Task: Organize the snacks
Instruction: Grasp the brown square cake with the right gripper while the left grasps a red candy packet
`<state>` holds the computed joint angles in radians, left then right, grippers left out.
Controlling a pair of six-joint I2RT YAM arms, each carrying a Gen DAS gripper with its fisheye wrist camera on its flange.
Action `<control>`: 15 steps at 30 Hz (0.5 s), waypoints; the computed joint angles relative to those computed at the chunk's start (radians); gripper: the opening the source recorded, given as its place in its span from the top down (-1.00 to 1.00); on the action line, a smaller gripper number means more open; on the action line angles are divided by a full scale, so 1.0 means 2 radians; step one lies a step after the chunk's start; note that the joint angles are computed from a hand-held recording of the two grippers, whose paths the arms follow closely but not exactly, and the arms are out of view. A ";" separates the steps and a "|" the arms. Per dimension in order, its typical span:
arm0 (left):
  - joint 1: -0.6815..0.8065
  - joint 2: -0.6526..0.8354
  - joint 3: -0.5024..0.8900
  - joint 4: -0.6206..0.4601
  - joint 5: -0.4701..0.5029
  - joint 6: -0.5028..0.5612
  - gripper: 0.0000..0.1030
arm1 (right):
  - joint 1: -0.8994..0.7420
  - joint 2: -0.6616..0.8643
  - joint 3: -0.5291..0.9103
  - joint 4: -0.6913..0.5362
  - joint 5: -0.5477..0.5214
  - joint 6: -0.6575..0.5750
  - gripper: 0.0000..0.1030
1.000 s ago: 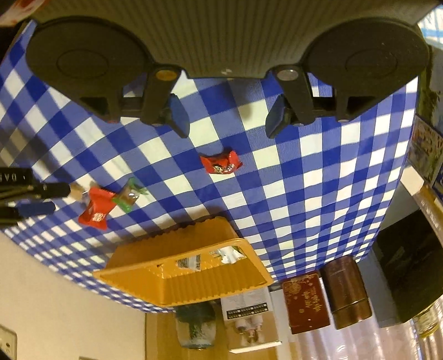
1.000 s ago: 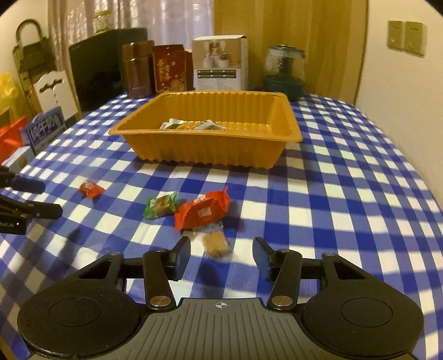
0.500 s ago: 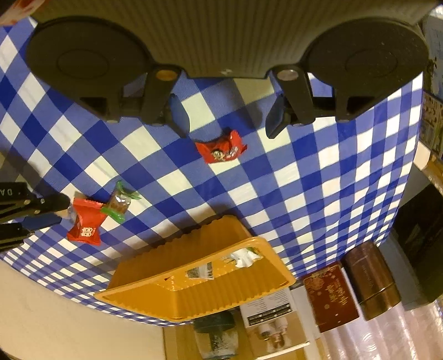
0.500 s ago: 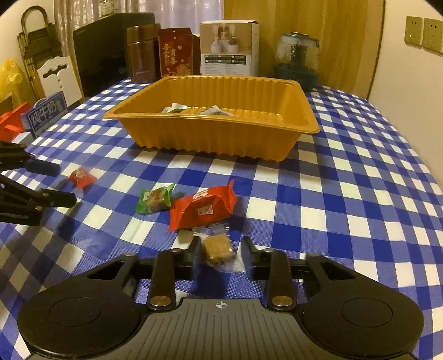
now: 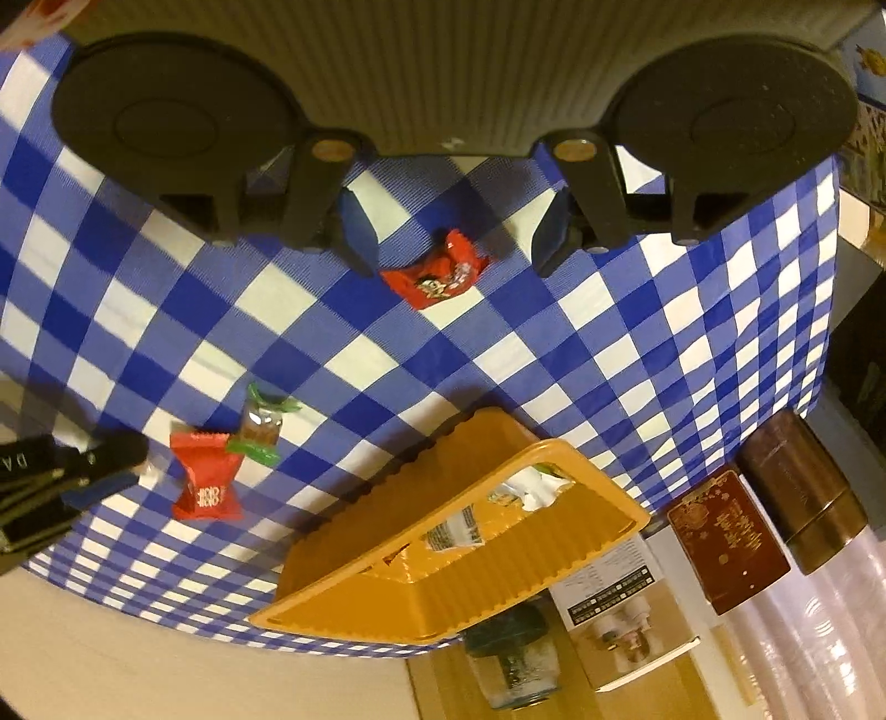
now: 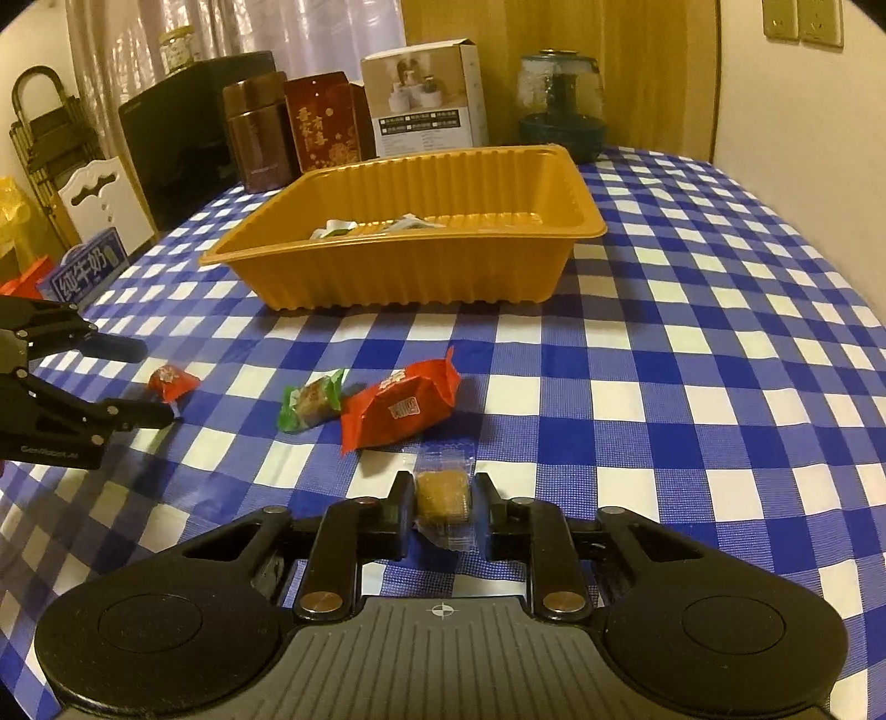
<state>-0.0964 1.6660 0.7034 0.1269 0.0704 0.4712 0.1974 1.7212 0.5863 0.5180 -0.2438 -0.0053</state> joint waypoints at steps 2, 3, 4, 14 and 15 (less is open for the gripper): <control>0.003 0.004 0.001 0.005 -0.001 0.005 -0.13 | 0.001 0.001 0.000 0.003 0.001 0.002 0.56; 0.004 0.007 0.004 0.007 0.000 0.004 -0.13 | 0.001 0.002 -0.001 0.003 0.001 0.002 0.56; 0.005 0.012 0.007 0.008 0.001 0.003 -0.13 | 0.001 0.002 0.000 0.004 0.001 0.003 0.56; 0.002 0.042 0.039 0.003 0.019 -0.042 0.01 | 0.002 0.006 0.000 0.009 0.001 0.010 0.56; 0.002 0.042 0.040 0.001 0.022 -0.049 0.09 | 0.002 0.006 0.000 0.011 0.001 0.011 0.56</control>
